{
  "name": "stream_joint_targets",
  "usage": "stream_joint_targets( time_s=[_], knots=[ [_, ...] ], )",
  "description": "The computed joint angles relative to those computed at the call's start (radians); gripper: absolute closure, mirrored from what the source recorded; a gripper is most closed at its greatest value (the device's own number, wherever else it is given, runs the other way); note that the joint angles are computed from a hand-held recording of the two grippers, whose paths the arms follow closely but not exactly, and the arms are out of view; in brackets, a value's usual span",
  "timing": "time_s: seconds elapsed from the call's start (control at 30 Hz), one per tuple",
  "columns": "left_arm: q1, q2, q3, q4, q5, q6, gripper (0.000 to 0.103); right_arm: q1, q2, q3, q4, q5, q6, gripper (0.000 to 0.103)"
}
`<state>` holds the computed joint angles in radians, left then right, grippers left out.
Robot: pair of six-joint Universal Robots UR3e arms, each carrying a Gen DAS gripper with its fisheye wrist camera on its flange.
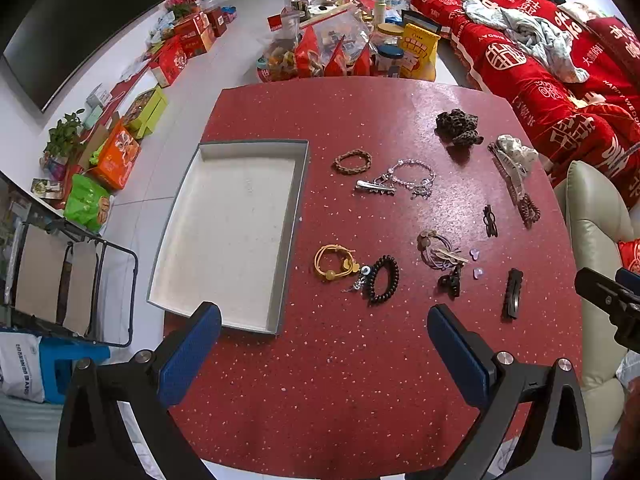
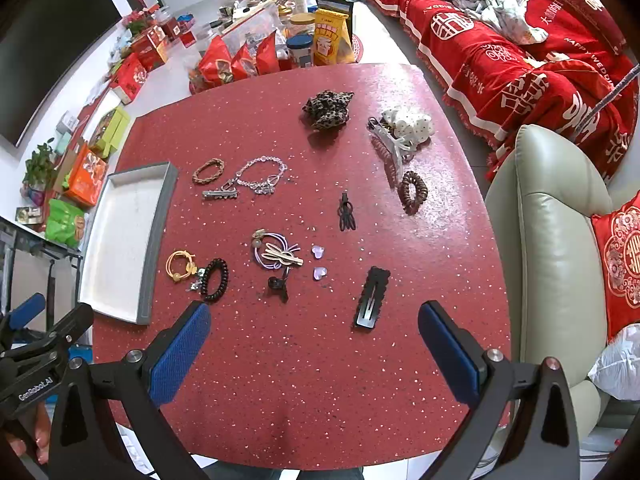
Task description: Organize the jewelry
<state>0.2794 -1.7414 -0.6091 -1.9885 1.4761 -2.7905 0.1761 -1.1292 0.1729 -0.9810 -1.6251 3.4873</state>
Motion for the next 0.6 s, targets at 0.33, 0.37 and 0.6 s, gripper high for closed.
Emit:
stream_joint_targets(
  time_s=[0.33, 0.37, 0.6],
  knots=[
    [0.01, 0.022, -0.045, 0.019, 0.0, 0.01, 0.0, 0.004, -0.009, 0.021, -0.01, -0.001, 0.007, 0.0],
    [0.01, 0.023, -0.046, 0.02, 0.001, 0.01, 0.0, 0.003, -0.005, 0.013, -0.006, -0.001, 0.006, 0.0],
    [0.007, 0.021, -0.047, 0.022, 0.004, 0.007, 0.0, 0.003, -0.015, 0.033, -0.016, 0.001, 0.005, 0.0]
  ],
)
